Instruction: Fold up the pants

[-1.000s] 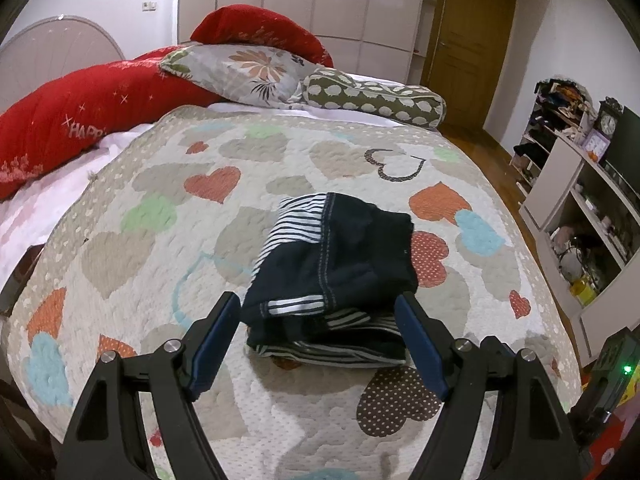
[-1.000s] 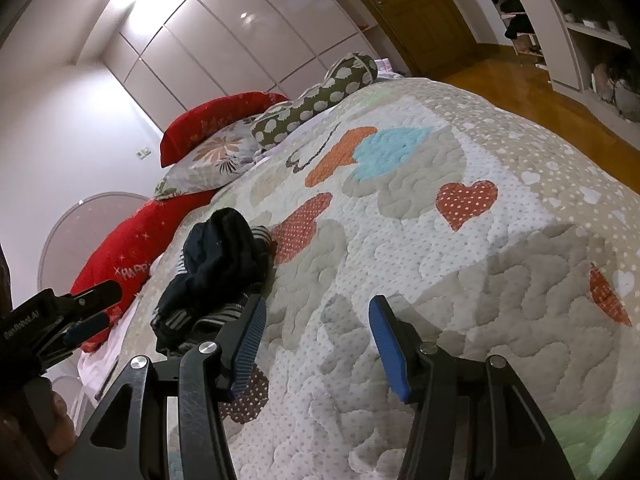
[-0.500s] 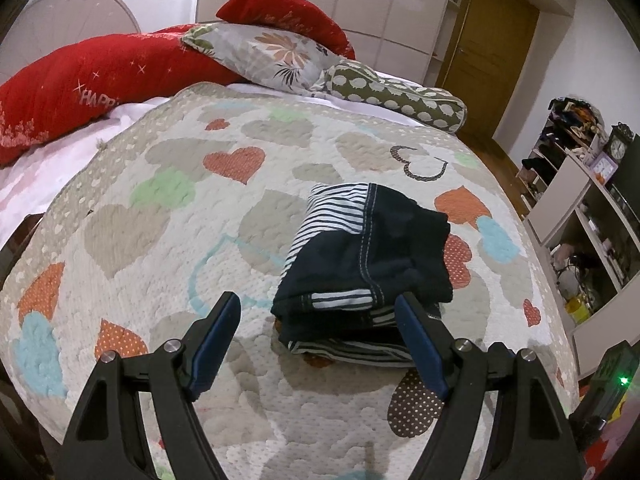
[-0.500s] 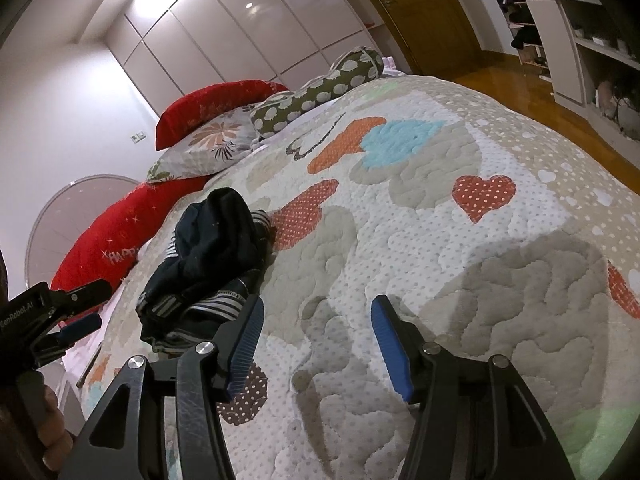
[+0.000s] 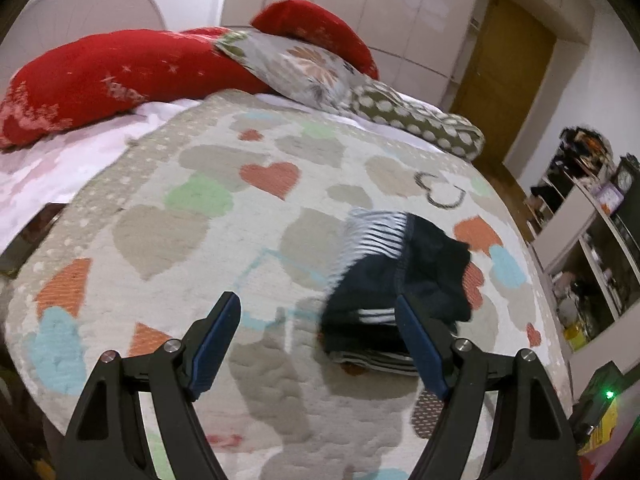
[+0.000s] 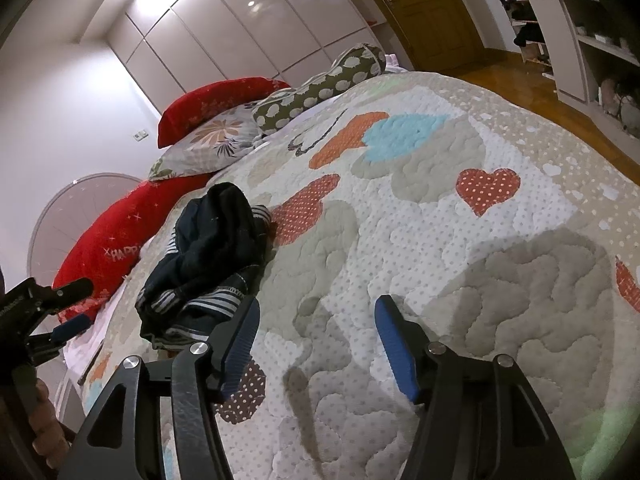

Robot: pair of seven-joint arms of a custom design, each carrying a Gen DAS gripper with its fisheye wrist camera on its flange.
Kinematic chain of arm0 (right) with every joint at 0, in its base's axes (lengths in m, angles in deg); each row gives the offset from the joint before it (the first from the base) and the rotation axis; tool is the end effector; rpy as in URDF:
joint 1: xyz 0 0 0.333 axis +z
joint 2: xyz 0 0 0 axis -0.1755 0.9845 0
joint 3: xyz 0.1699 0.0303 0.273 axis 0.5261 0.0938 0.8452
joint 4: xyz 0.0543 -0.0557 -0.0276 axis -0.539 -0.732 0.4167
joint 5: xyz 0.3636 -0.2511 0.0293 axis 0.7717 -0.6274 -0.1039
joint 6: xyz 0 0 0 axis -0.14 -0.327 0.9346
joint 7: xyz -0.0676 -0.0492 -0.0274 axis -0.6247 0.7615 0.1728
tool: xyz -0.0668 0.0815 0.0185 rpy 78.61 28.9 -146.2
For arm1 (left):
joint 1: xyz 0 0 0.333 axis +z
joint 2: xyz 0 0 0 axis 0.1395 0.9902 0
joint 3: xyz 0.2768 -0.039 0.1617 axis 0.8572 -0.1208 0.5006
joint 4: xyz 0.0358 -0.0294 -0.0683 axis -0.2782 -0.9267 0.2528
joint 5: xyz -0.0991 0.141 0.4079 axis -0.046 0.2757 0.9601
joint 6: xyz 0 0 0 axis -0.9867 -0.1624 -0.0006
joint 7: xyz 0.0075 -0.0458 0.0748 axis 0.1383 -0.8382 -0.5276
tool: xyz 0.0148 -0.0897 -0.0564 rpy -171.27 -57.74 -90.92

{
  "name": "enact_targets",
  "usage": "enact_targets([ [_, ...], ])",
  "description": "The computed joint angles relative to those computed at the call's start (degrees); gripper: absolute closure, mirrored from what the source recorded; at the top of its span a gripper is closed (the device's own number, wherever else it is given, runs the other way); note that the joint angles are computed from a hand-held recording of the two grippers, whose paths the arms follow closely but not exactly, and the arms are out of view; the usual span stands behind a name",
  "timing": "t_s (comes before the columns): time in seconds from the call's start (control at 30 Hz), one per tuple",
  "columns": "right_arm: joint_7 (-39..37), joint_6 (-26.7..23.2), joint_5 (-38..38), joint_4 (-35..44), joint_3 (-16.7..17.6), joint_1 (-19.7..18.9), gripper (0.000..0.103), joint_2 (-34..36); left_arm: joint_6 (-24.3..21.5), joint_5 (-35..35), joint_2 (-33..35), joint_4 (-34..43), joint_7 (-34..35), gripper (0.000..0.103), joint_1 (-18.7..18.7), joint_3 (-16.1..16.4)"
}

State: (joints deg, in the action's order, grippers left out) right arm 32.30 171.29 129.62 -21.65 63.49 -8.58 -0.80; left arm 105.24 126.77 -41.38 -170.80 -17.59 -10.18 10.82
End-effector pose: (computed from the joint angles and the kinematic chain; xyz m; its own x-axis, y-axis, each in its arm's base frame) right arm 0.7308 0.1155 0.2869 0.2687 -0.8118 -0.5184 -0.7393 0.1712 -0.6513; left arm 0.6418 -0.3003 0.3739 0.4398 -0.8736 0.2082 -0.5649 -0.4493 -0.6921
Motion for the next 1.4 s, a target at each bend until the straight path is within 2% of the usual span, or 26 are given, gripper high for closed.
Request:
enact_targets([
  [0.1, 0.0, 0.3, -0.7, 0.2, -0.1, 0.3, 0.036, 0.2, 0.6, 1.3, -2.5, -3.5, -3.1, 0.022, 0.5, 0.4],
  [0.2, 0.0, 0.6, -1.7, 0.2, -0.1, 0.5, 0.034, 0.2, 4.1, 0.5, -4.1, -6.5, -4.5, 0.022, 2.3, 0.2],
  [0.4, 0.9, 2.0, -3.8, 0.2, 0.0, 1.0, 0.032, 0.3, 6.2, -1.0, -6.6, -10.3, -2.8, 0.022, 4.3, -0.6],
  [0.6, 2.9, 4.7, -7.4, 0.1, -0.1, 2.1, 0.030, 0.4, 1.2, -4.2, -6.7, -10.5, 3.2, 0.021, 4.3, -1.9],
  [0.83, 5.4, 7.3, -12.0, 0.0, 0.2, 2.8, 0.029, 0.7, -3.8, -2.6, -6.0, -9.6, 5.7, 0.021, 2.9, -2.4],
  [1.4, 7.4, 9.1, -15.4, 0.0, 2.0, 1.7, 0.027, 1.2, -3.8, -6.2, -3.6, -7.5, 11.8, 0.021, 2.2, -2.4],
])
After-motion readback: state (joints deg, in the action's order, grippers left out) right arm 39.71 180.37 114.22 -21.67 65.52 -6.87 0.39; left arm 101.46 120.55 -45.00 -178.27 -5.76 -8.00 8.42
